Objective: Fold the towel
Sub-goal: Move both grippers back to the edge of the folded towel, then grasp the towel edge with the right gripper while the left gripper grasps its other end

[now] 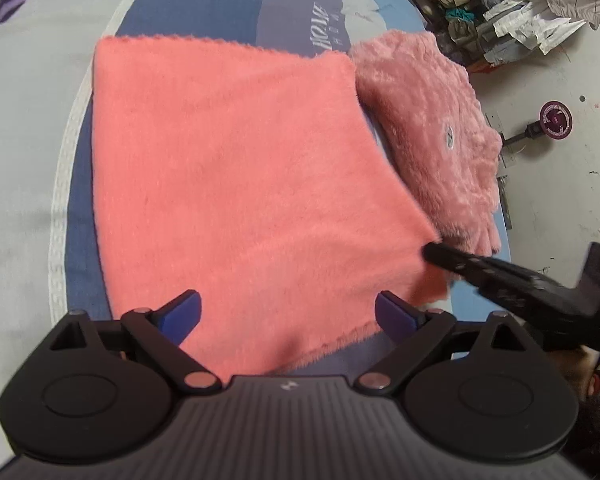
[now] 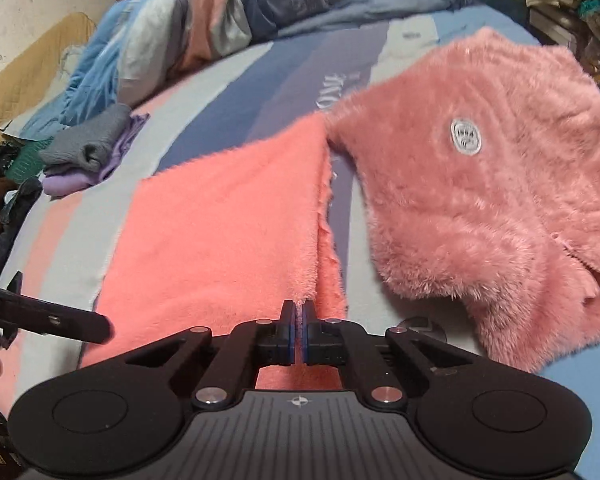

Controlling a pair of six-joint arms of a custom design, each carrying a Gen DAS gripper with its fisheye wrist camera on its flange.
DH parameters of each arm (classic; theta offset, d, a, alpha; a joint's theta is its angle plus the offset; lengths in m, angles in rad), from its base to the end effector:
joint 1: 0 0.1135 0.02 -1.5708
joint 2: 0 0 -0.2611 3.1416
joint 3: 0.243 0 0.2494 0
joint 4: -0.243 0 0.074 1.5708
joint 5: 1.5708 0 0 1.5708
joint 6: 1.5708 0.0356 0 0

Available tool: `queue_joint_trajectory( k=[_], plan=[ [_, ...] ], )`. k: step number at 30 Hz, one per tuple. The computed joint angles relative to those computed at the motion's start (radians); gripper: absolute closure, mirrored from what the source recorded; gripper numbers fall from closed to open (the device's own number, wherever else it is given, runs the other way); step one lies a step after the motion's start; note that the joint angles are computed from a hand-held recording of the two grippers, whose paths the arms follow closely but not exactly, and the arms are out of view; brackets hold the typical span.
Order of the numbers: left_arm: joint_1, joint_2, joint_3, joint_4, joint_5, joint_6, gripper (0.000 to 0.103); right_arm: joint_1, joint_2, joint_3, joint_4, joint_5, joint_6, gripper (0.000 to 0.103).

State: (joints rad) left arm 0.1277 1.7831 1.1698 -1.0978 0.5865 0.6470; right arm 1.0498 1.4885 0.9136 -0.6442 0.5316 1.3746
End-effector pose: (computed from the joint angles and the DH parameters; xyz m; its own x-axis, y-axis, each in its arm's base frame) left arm 0.2931 0.0178 0.1758 -0.8938 0.3914 -0.2188 0.4461 0.7273 -0.5216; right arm 0.1502 0.2255 0.1942 -0.7391 0.4107 -0.5339 0.3295 0.9118 0.2451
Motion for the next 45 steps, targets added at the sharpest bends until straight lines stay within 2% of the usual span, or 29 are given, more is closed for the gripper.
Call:
queue_joint_trajectory(
  k=[2, 3, 5, 8, 10, 11, 12, 14, 17, 21, 23, 27, 30, 32, 35, 38, 42, 45],
  plan=[
    [0.006, 0.009, -0.006, 0.0, -0.001, 0.008, 0.008, 0.0, 0.077, 0.054, -0.082, -0.026, 0.018, 0.1],
    [0.011, 0.011, -0.01, -0.002, -0.002, 0.014, 0.008, -0.02, 0.121, 0.064, -0.106, -0.087, 0.042, 0.1],
    [0.017, 0.015, -0.013, -0.006, -0.009, 0.027, 0.008, -0.047, 0.122, 0.008, -0.045, -0.154, 0.127, 0.099],
    [0.031, 0.011, -0.016, -0.017, -0.018, 0.061, 0.008, 0.009, 0.053, -0.045, -0.041, -0.055, 0.312, 0.091],
    [0.043, 0.017, -0.012, -0.026, -0.028, 0.083, 0.007, 0.064, 0.03, -0.044, -0.101, 0.022, 0.446, 0.078],
    [0.047, 0.023, -0.007, -0.029, -0.034, 0.089, 0.006, 0.093, 0.03, -0.036, -0.142, 0.039, 0.501, 0.069],
    [0.05, 0.026, -0.006, -0.026, -0.04, 0.084, 0.006, 0.123, 0.032, -0.027, -0.183, 0.053, 0.556, 0.067],
    [0.061, 0.035, 0.001, -0.021, -0.049, 0.08, 0.006, 0.158, 0.013, -0.061, -0.165, 0.03, 0.613, 0.068],
    [0.077, 0.042, 0.012, -0.021, -0.055, 0.088, 0.006, 0.161, 0.006, -0.078, -0.131, 0.017, 0.601, 0.069],
    [0.083, 0.044, 0.025, -0.024, -0.064, 0.101, 0.006, 0.068, -0.006, -0.066, -0.022, 0.111, 0.34, 0.069],
    [0.085, 0.037, 0.029, -0.018, -0.067, 0.101, 0.006, -0.045, 0.002, -0.054, 0.084, 0.1, 0.115, 0.069],
    [0.097, 0.041, 0.049, -0.015, -0.061, 0.087, 0.004, -0.254, 0.103, 0.025, 0.289, -0.002, -0.315, 0.068],
    [0.117, 0.054, 0.072, -0.026, -0.056, 0.08, 0.004, -0.351, 0.271, 0.135, 0.44, -0.127, -0.649, 0.068],
    [0.13, 0.048, 0.074, -0.038, -0.053, 0.097, 0.004, -0.389, 0.381, 0.242, 0.471, -0.203, -0.898, 0.069],
    [0.124, 0.021, 0.051, -0.025, -0.083, 0.163, 0.002, -0.443, 0.537, 0.433, 0.43, -0.342, -1.238, 0.074],
    [0.105, -0.017, -0.004, 0.028, -0.122, 0.205, 0.002, -0.493, 0.676, 0.65, 0.289, -0.455, -1.421, 0.076],
    [0.12, -0.01, -0.03, 0.045, -0.109, 0.184, 0.002, -0.522, 0.851, 0.952, 0.102, -0.542, -1.561, 0.075],
    [0.129, -0.004, -0.051, 0.072, -0.114, 0.148, 0.001, -0.514, 0.959, 1.131, 0.0, -0.564, -1.628, 0.078]
  ],
)
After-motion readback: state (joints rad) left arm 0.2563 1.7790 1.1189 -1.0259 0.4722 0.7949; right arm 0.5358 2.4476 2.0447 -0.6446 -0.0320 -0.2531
